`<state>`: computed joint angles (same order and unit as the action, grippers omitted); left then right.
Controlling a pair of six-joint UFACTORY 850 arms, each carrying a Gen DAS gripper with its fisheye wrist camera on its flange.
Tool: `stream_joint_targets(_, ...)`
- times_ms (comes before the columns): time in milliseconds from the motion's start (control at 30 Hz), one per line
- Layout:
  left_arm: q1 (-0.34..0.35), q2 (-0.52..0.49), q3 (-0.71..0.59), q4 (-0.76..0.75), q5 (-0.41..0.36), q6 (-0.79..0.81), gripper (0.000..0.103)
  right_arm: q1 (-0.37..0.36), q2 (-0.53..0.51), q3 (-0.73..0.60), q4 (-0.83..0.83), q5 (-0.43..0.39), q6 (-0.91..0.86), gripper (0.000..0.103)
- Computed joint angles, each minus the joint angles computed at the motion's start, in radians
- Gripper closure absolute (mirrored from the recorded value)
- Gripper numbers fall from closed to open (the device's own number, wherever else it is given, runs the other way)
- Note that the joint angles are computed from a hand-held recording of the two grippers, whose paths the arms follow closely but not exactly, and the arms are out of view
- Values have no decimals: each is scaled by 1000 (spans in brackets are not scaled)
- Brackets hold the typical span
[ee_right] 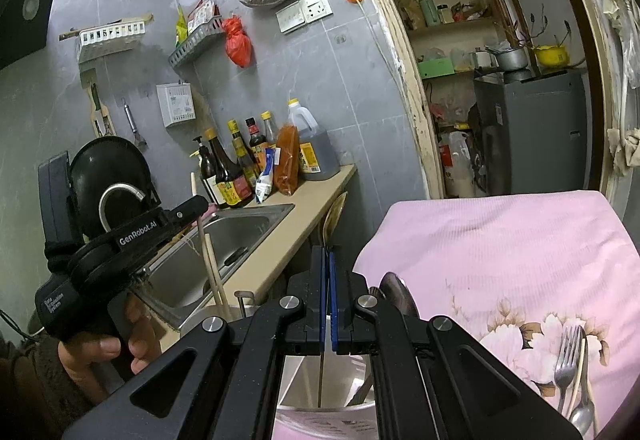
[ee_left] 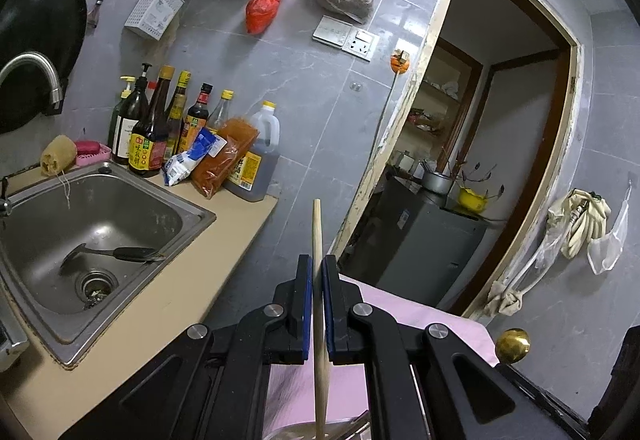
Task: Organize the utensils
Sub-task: 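Open both tools to drop the chopstick and gold spoon into the caddy, then move both tools back over the remaining forks and spoons on the cloth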
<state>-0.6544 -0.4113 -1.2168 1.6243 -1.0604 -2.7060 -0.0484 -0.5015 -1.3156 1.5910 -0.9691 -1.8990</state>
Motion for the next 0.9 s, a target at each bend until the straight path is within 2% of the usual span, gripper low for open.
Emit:
stream_joint_targets(300, -14, 28, 16, -22, 67, 80, 97, -11, 22, 16, -67, 11, 27, 99)
stream_joint_targets(367, -18, 40, 22, -49, 107, 115, 91, -17, 35, 27, -70, 14, 18, 93)
stream_joint_targets(433, -24, 49, 31, -58, 127, 128, 77, -26, 49, 41, -61, 6, 3, 71)
stream_joint_targets(500, -38, 62, 46, -53, 132, 116, 56, -37, 66, 53, -46, -2, -7, 63)
stream_joint_targets(567, -51, 71, 53, -57, 126, 103, 49, -47, 82, 59, -36, 2, -17, 61)
stream_joint_targets(633, -60, 77, 51, -76, 128, 118, 47, -59, 102, 68, -12, 9, -35, 49)
stream_joint_targets(733, -77, 79, 36, -96, 111, 153, 35, -86, 133, 80, 35, 16, -70, 33)
stream_joint_targets(767, -82, 79, 29, -98, 103, 164, 30, -94, 142, 83, 51, 20, -81, 30)
stream_joint_targets(833, -93, 73, 8, -102, 81, 194, 21, -110, 155, 84, 81, 36, -101, 14)
stream_joint_targets(900, -104, 60, -20, -110, 51, 227, 10, -125, 168, 86, 115, 57, -125, 7)
